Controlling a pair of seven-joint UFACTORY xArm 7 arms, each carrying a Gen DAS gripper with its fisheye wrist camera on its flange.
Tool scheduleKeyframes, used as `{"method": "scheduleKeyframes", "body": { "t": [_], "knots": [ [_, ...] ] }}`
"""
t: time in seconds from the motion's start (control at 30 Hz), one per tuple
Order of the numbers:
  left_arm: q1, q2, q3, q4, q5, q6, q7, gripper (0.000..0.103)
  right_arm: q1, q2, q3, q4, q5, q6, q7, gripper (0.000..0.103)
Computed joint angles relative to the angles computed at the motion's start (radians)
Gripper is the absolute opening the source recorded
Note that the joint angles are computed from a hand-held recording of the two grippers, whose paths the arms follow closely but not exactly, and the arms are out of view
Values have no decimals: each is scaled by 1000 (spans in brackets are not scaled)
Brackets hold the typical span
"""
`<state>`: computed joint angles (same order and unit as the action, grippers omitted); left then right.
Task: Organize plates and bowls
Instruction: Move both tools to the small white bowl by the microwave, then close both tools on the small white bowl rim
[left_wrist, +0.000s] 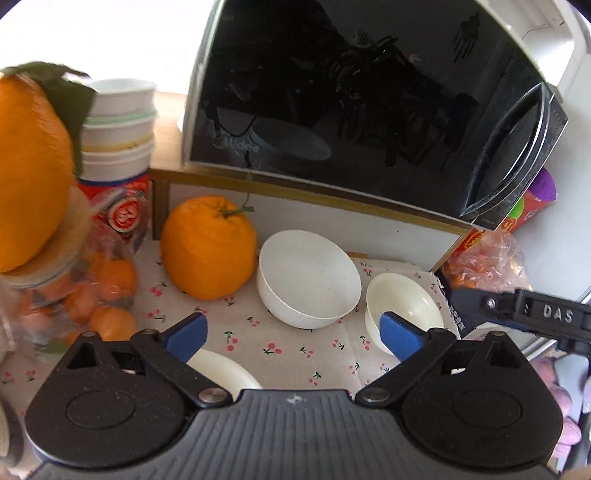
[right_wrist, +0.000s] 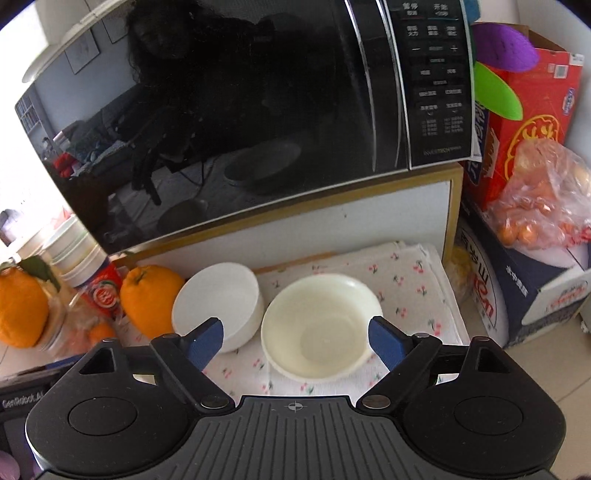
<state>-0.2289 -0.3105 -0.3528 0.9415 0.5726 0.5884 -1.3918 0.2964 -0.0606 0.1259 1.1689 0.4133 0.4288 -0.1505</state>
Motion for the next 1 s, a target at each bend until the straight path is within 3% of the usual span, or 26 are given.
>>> {"method": "scheduleKeyframes", "body": {
  "t": [0.23,0.37,0.5,0.6,0.83,1.0],
  "knots": [
    [41,51,11,-26,48,-126,-119,71,-18,177,37,162,93,4,-100,88],
    [61,84,7,-30,109,-182,-222,52,-13,261,58,237,41,-11,-83,84],
    [69,119,8,-23,197,-214,-355,42,-3,332,72,313,-33,8,-40,61],
    [64,123,23,-38,229,-253,-430,31,-1,378,82,359,-57,24,-21,49],
    [44,109,38,-57,259,-240,-472,16,3,442,93,416,-97,49,27,28],
    [39,102,29,-61,267,-224,-490,15,2,448,95,413,-106,56,40,14]
  ]
}}
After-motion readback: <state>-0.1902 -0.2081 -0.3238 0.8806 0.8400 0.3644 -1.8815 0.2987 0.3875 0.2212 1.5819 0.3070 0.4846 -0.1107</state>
